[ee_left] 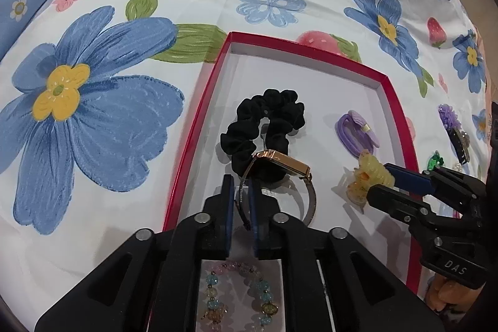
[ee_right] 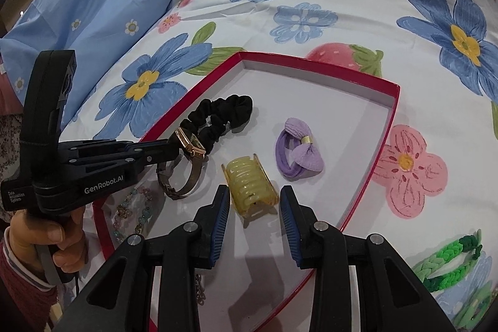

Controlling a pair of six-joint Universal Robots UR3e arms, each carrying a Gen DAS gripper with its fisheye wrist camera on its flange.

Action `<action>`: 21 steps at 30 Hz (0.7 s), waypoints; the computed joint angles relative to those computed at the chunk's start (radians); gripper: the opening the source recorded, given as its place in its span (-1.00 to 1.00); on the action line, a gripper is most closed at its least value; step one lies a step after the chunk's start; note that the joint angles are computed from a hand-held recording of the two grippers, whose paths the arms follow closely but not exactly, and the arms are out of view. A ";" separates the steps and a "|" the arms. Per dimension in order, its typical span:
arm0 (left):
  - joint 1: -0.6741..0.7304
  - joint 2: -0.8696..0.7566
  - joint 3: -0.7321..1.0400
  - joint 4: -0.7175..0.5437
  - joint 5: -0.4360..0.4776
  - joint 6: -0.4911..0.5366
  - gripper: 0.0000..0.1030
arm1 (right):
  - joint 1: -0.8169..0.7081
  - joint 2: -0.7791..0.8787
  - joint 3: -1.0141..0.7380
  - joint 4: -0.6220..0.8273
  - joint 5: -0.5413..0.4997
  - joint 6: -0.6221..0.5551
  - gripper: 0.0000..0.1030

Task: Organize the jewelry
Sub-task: 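Lower the gold watch into the tray with the left tool while the right tool lowers the yellow claw clip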

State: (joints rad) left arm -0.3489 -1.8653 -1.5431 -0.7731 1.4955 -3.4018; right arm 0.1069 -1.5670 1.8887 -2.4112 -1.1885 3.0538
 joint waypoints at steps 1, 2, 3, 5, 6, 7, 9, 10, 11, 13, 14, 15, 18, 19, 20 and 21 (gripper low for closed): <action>-0.001 0.003 0.002 -0.003 0.004 -0.001 -0.80 | 0.001 -0.001 -0.001 0.003 -0.002 -0.003 -0.33; -0.002 0.005 0.003 -0.005 0.004 -0.002 -0.77 | 0.003 0.001 -0.003 0.004 -0.005 -0.004 -0.33; -0.002 0.008 0.002 -0.007 0.004 -0.004 -0.75 | 0.005 0.003 -0.007 0.006 -0.008 -0.004 -0.33; -0.004 0.014 0.003 -0.013 0.008 -0.005 -0.72 | 0.008 0.002 -0.009 0.009 -0.012 -0.004 -0.32; -0.006 0.017 0.003 -0.015 0.009 -0.005 -0.69 | 0.008 0.003 -0.011 0.011 -0.013 -0.004 -0.32; -0.006 0.019 0.004 -0.018 0.010 -0.005 -0.68 | 0.008 0.002 -0.011 0.014 -0.012 -0.006 -0.32; -0.008 0.027 0.004 -0.024 0.012 -0.007 -0.61 | 0.009 0.001 -0.011 0.016 -0.015 -0.006 -0.32; -0.010 0.031 0.004 -0.025 0.014 -0.007 -0.60 | 0.010 -0.001 -0.012 0.021 -0.015 -0.007 -0.32; -0.010 0.035 0.003 -0.027 0.015 -0.008 -0.58 | 0.011 -0.002 -0.013 0.023 -0.016 -0.007 -0.32; -0.009 0.046 0.001 -0.032 0.015 -0.012 -0.51 | 0.010 -0.006 -0.013 0.029 -0.014 -0.006 -0.31; -0.009 0.052 -0.002 -0.034 0.017 -0.016 -0.47 | 0.009 -0.009 -0.012 0.033 -0.011 -0.005 -0.31; -0.010 0.059 -0.004 -0.034 0.018 -0.018 -0.47 | 0.005 -0.017 -0.009 0.037 -0.006 -0.005 -0.31; -0.014 0.081 -0.009 -0.038 0.020 -0.025 -0.45 | -0.007 -0.058 0.012 0.041 0.005 0.000 -0.31; -0.016 0.089 -0.010 -0.040 0.019 -0.029 -0.44 | -0.020 -0.088 0.028 0.047 0.016 0.000 -0.31; -0.018 0.095 -0.011 -0.041 0.019 -0.032 -0.40 | -0.032 -0.116 0.041 0.054 0.027 -0.002 -0.31; -0.022 0.104 -0.012 -0.041 0.018 -0.035 -0.37 | -0.049 -0.149 0.057 0.066 0.040 -0.006 -0.30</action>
